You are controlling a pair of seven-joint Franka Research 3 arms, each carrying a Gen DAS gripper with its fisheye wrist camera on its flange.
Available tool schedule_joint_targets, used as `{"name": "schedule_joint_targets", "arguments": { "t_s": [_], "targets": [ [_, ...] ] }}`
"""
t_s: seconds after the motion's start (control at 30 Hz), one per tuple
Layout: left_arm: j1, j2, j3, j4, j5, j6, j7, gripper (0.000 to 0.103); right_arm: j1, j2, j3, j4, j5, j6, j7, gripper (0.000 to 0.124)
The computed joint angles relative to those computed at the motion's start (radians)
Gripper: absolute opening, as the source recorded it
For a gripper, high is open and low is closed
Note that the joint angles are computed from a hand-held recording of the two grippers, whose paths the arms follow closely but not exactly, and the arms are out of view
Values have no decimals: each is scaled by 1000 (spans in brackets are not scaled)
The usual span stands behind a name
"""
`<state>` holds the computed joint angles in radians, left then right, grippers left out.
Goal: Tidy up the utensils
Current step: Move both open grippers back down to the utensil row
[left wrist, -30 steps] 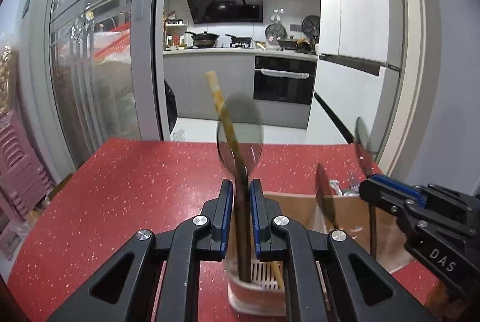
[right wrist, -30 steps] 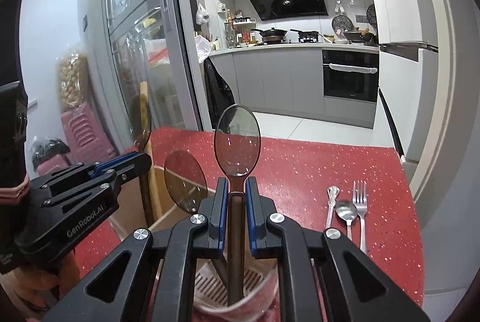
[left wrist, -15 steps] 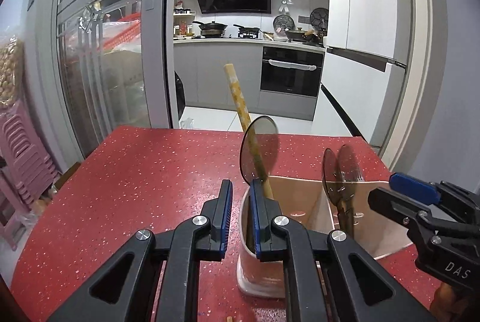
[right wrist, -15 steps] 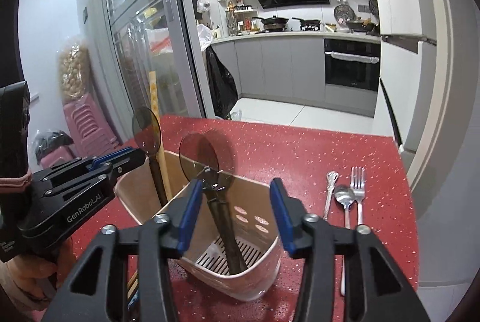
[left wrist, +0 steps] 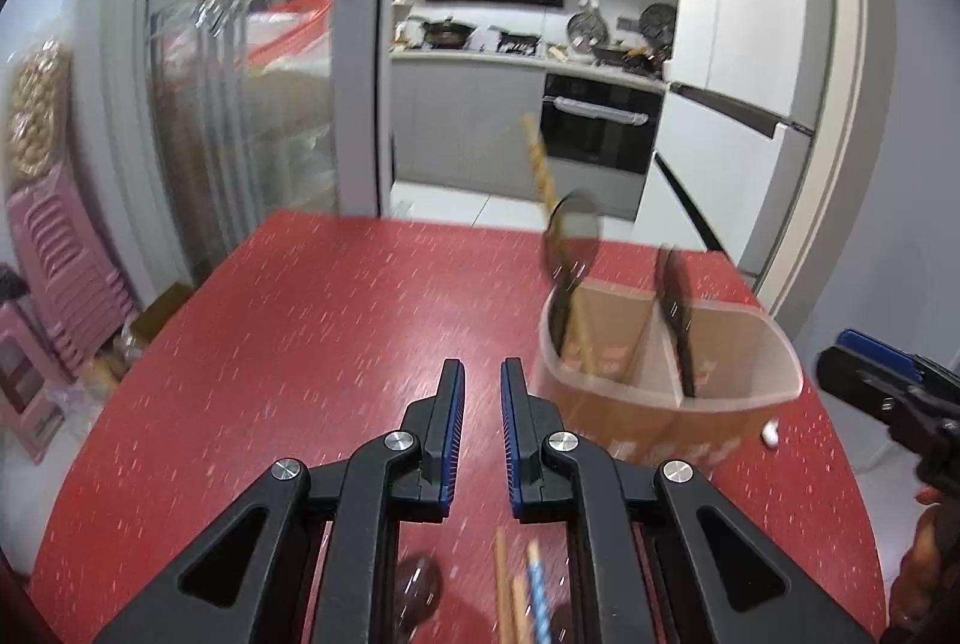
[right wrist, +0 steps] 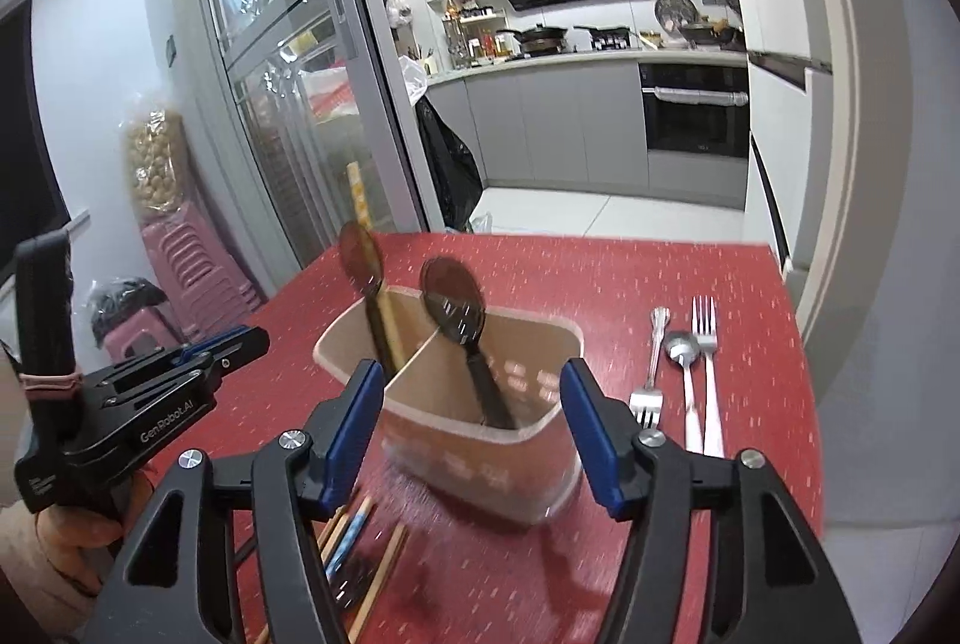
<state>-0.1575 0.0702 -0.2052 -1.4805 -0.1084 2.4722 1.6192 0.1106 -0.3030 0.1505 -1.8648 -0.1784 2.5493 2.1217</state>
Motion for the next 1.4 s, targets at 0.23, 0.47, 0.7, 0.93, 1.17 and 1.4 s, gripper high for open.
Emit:
{"name": "schedule_joint_targets", "arguments": {
  "t_s": [0.23,0.47,0.7,0.93,1.17,1.4],
  "targets": [
    [13,-142,32,-190,-66,-28,71,37,30,-69,9,-63,94,-123,68,66],
    [-4,-242,74,-330,-116,-70,120,37,54,-104,29,-116,136,-215,121,66],
    [-12,-289,87,-420,-76,-61,120,103,83,-93,43,-119,153,-280,151,66],
    [0,-276,87,-437,-11,-109,89,103,115,-43,34,-92,180,-362,172,66],
    [-1,-267,83,-438,-9,-165,106,103,146,20,25,-39,183,-427,160,61],
    [-7,-255,64,-429,31,-186,97,103,173,91,23,35,135,-499,169,45]
  ]
}}
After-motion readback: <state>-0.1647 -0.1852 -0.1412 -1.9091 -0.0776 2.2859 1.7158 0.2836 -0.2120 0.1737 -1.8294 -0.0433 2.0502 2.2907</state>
